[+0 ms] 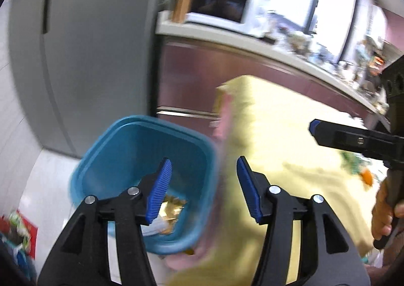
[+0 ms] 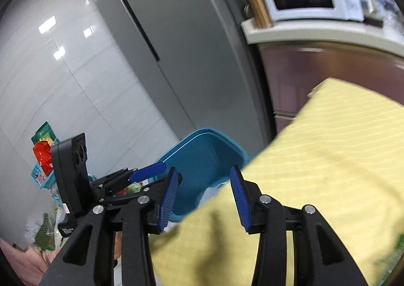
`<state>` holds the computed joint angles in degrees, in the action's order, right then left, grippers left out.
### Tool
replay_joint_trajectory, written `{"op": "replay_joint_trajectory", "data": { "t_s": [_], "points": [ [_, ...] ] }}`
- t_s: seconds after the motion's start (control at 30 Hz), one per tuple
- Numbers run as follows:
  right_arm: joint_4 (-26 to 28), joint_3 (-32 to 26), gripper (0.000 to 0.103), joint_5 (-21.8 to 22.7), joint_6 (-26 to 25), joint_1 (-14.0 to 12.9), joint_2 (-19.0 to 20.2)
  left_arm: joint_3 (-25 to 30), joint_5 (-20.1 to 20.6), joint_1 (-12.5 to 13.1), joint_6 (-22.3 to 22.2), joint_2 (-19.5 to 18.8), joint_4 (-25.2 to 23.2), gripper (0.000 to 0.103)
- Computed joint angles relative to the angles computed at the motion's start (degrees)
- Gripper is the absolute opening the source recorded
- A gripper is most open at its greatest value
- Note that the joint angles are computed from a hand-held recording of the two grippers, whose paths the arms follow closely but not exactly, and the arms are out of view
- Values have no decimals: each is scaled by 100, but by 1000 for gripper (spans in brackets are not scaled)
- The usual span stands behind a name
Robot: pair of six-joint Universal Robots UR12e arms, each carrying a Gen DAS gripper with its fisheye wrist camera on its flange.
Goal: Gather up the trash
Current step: 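Return both tools to the table toward the paper cup and bottle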
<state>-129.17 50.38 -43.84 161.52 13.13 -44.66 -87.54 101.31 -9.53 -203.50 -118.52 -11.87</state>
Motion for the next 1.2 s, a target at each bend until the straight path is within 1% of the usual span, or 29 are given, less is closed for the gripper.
{"op": "replay_joint_trajectory", "data": {
  "t_s": [0.1, 0.27, 0.43, 0.57, 0.67, 0.73, 0.87, 1.0, 1.07, 1.2],
  "points": [
    [-518, 386, 41, -127, 192, -152, -201, 214, -341, -123, 273, -115, 159, 58],
    [-1270, 973, 41, -353, 734, -430, -474, 647, -881, -339, 693, -369, 210, 59],
    [-1921, 1356, 41, -721, 1480, -681, -648, 1062, -1498, -491, 842, -622, 34, 59],
    [-2280, 1733, 41, -972, 1876, -848, -819, 1461, -2004, -560, 977, -871, -205, 59],
    [-2385, 1839, 41, -1115, 2172, -960, -836, 1733, -2185, -650, 1121, -1031, -416, 59],
    [-2417, 1915, 42, -1103, 2307, -1020, -845, 1878, -2331, -674, 1157, -1120, -541, 59],
    [-2412, 1922, 42, -1100, 2457, -1049, -792, 2206, -2639, -680, 1086, -1326, -864, 59],
    [-2358, 1877, 42, -1051, 2583, -1068, -718, 2497, -2732, -701, 1001, -1502, -1161, 57],
    [-2378, 1850, 41, -1012, 2652, -1073, -675, 2645, -2704, -702, 964, -1578, -1365, 57],
    [-2432, 1785, 37, -957, 2646, -1062, -620, 2828, -2753, -696, 872, -1674, -1530, 52]
  ]
}}
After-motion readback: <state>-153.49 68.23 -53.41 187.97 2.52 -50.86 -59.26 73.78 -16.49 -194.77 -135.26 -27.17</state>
